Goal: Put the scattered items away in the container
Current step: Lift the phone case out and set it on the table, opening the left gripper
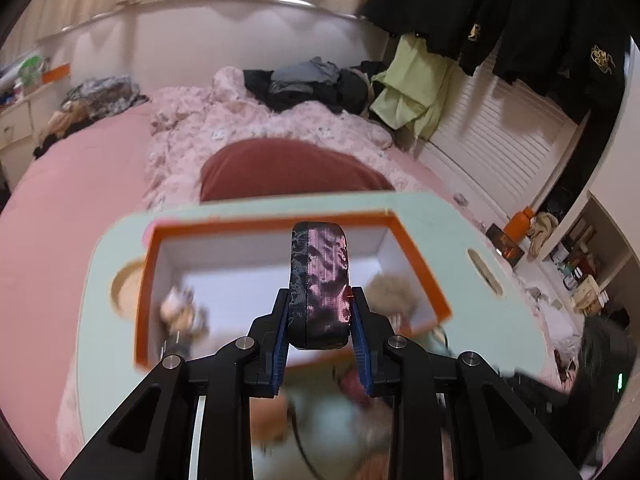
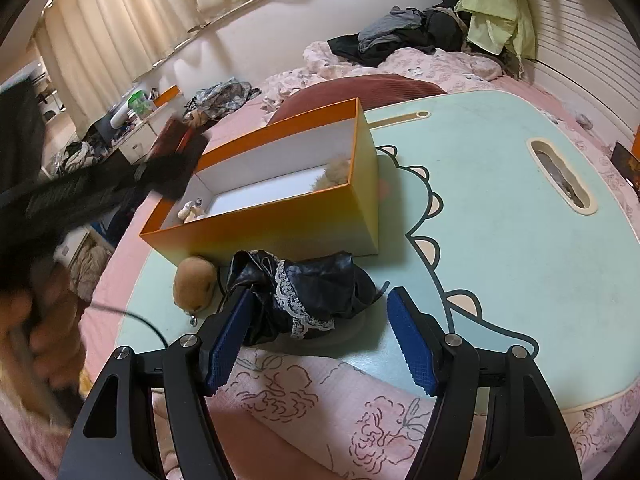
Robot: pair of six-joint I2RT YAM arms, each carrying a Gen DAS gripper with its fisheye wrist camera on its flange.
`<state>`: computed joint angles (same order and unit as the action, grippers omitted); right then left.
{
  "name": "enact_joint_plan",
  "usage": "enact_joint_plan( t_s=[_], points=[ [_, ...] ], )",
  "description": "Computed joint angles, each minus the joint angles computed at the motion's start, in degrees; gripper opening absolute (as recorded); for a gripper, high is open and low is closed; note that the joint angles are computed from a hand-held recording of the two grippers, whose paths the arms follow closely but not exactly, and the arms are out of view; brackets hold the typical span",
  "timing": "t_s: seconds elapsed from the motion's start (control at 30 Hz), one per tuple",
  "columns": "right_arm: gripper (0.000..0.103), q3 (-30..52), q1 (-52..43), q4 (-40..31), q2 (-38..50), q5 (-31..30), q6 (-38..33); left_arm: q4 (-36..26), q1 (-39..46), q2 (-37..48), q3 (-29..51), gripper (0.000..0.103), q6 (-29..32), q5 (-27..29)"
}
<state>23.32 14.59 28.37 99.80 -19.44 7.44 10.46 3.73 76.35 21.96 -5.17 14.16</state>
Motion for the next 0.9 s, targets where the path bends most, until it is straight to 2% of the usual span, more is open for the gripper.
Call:
enact_joint_plan(
  t_s=[0.13,0.27,0.37,0.5,0.57,0.63,0.8,0.9],
  points=[
    [0.07,0.0,0.7,-0.1,-0.2,0.9,-0.3,5.9,-1.3,-0.9,-6.7,0.027,-1.8,0.1],
    [0.07,0.1,1.0,-0.1,-0.2,1.4,-0.3,15.2,-4.1,3.3,-11.2,0.027,-4.5,-1.9],
    [0.07,0.4,1.0,-0.3,0.2,1.5,-0.4,19.4,-7.5,6.2,-12.4,0.027,-5.5,-6.4],
    [0.07,0.6,0.9,-0.4,0.4,1.4,-0.3,22.3,-9.5,10.5,-11.8,0.027,-5.4,-9.3],
    [0.07,0.6,0.8,-0.4,0.3,1.4,-0.4,22.3,-9.1,12.7,-10.9,0.034,-5.6,-8.8],
    [0.07,0.5,0.8,-0.3,0.4,1.4,-0.3,23.7,-8.6,13.1,-11.5,0.059,-6.2,-8.6],
    [0.07,0.5,0.9,0.0,0.3,1.6,0.0,30.1,-6.8,11.2,-15.8,0.065,-7.6,-7.2],
    [0.07,0.5,0.9,-0.2,-0.3,1.9,0.0,34.7,-7.8,13.0,-17.9,0.068,-8.8,-9.3]
  ],
)
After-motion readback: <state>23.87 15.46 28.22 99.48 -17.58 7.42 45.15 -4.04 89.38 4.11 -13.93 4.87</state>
